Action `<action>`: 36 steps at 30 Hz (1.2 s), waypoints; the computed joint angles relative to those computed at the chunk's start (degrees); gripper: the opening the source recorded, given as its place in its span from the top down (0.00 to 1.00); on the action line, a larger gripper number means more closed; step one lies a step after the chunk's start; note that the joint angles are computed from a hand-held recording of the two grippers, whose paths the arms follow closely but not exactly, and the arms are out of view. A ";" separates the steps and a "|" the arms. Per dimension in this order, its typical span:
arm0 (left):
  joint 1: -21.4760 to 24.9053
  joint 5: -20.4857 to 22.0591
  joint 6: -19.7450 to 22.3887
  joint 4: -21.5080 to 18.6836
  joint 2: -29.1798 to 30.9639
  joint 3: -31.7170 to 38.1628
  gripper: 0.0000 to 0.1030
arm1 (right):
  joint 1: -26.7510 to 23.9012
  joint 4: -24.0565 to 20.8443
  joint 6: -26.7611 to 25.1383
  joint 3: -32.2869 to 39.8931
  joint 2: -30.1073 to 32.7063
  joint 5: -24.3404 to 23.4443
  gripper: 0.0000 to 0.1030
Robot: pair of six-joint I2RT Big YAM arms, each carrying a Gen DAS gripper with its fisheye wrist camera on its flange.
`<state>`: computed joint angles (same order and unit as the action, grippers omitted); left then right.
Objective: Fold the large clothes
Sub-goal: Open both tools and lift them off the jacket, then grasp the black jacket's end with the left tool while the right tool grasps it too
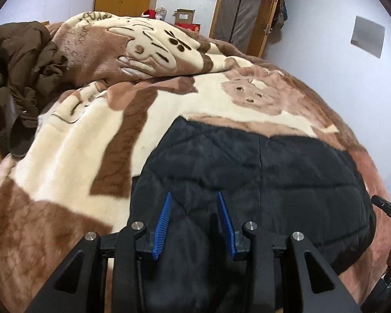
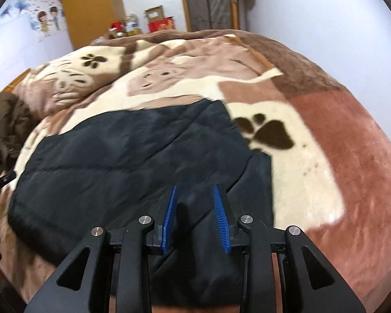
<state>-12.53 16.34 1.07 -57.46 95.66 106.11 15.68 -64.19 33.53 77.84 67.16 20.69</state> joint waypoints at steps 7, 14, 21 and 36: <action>-1.71 -2.17 0.22 -1.03 -0.94 -4.15 0.63 | 1.30 0.09 0.47 -2.40 1.58 -1.56 0.71; -1.85 -2.25 0.47 -0.54 -1.06 -4.76 0.63 | 1.29 -0.67 0.26 -1.84 1.61 -1.39 0.71; 0.65 -2.42 -0.69 1.64 -2.77 -4.74 0.63 | 3.10 -1.24 -2.14 -0.34 0.13 4.35 0.68; 3.45 0.71 -2.87 -3.24 4.57 1.06 0.63 | 0.87 -4.46 -1.95 -0.80 1.67 8.29 0.50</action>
